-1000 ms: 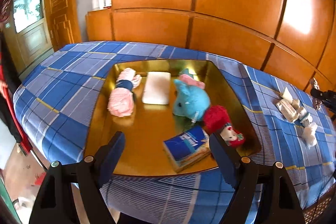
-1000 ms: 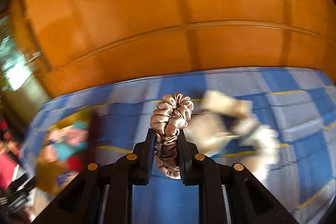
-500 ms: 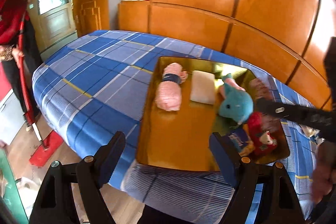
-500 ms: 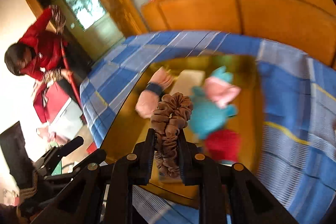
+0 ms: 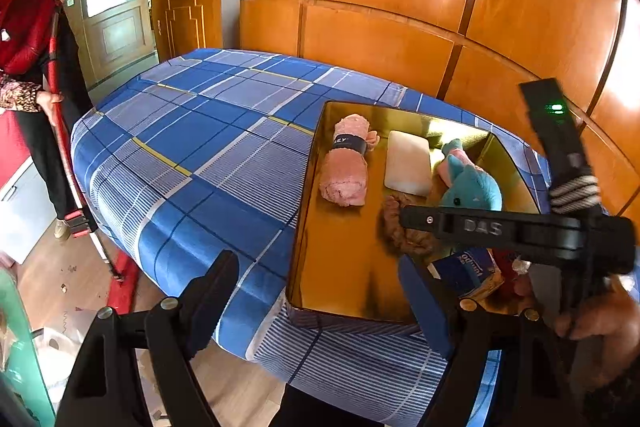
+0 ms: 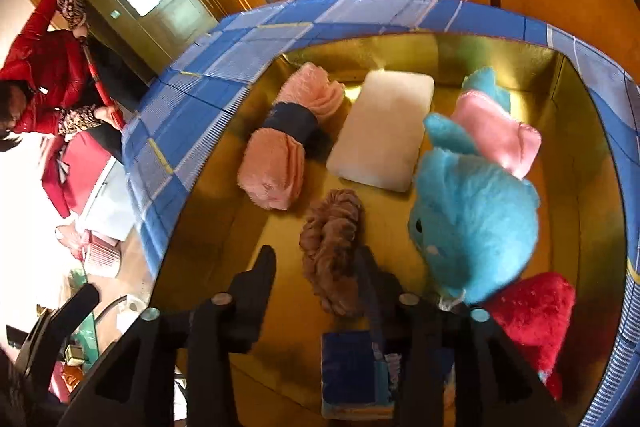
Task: Organize soft objects
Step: 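Carry the brown scrunchie into the gold tray and open the right gripper, then withdraw the right gripper toward the white glove while the left moves toward the paper packet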
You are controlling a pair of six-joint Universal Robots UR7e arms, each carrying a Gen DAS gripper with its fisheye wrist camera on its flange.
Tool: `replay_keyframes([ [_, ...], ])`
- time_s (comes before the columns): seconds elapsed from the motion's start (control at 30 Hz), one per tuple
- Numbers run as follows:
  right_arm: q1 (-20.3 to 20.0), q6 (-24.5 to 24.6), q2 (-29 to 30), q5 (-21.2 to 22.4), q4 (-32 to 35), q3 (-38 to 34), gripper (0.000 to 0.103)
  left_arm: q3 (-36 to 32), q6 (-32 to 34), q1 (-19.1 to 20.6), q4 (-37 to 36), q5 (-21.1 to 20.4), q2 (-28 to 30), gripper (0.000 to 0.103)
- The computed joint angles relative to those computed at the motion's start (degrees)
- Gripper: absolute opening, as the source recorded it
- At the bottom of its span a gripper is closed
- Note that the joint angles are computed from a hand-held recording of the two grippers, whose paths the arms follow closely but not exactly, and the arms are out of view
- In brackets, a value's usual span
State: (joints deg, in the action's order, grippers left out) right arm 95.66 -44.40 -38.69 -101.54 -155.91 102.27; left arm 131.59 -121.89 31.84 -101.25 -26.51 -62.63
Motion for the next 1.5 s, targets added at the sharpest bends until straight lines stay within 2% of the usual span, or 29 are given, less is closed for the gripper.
replay_keyframes([
  [0.2,0.04,-3.96,-5.32,3.09,-5.29,5.18,0.044,-1.31,0.06,-0.7,1.96,1.0,0.64,0.082],
  [0.33,-0.48,-5.81,-8.52,5.8,-11.62,8.63,0.044,-2.43,1.01,-1.18,2.66,1.38,1.54,0.083],
  [0.5,-2.6,-9.06,-12.69,6.24,-19.61,12.35,0.044,-3.42,4.55,-1.55,0.25,2.17,3.03,0.082],
  [0.6,-4.31,-10.05,-15.1,6.22,-22.43,13.18,0.044,-4.34,8.21,-1.66,-2.06,3.06,4.38,0.083],
  [0.77,-7.52,-10.73,-18.63,5.62,-25.69,12.48,0.044,-6.14,17.88,-1.12,-9.58,4.67,7.31,0.083],
  [1.0,-11.79,-9.59,-21.0,3.31,-29.12,6.94,0.044,-8.95,33.01,-0.46,-21.99,5.97,11.97,0.083],
  [1.1,-13.6,-7.75,-20.87,1.9,-32.15,3.63,0.044,-10.89,41.51,0.11,-28.79,6.18,14.85,0.083],
  [1.3,-18.17,-0.2,-18.06,-1.81,-39.93,-3.76,0.044,-15.56,57.91,0.94,-41.81,5.07,20.91,0.083],
  [1.33,-18.87,2.36,-17.61,-3.28,-40.15,-5.04,0.044,-16.83,61.1,1.12,-43.98,4.55,22.19,0.083],
  [1.37,-19.94,7.31,-17.71,-4.43,-37.97,-6.65,0.044,-17.98,64.03,1.33,-45.97,4.1,23.41,0.083],
  [1.43,-22.17,15.86,-19.72,-1.36,-33.78,-7.55,0.044,-20.72,69.3,2.05,-49.08,2.95,25.94,0.083],
  [1.5,-22.69,19.4,-19.91,-2.36,-32.42,-8.52,0.044,-23.05,72.86,2.93,-50.96,1.45,27.77,0.083],
])
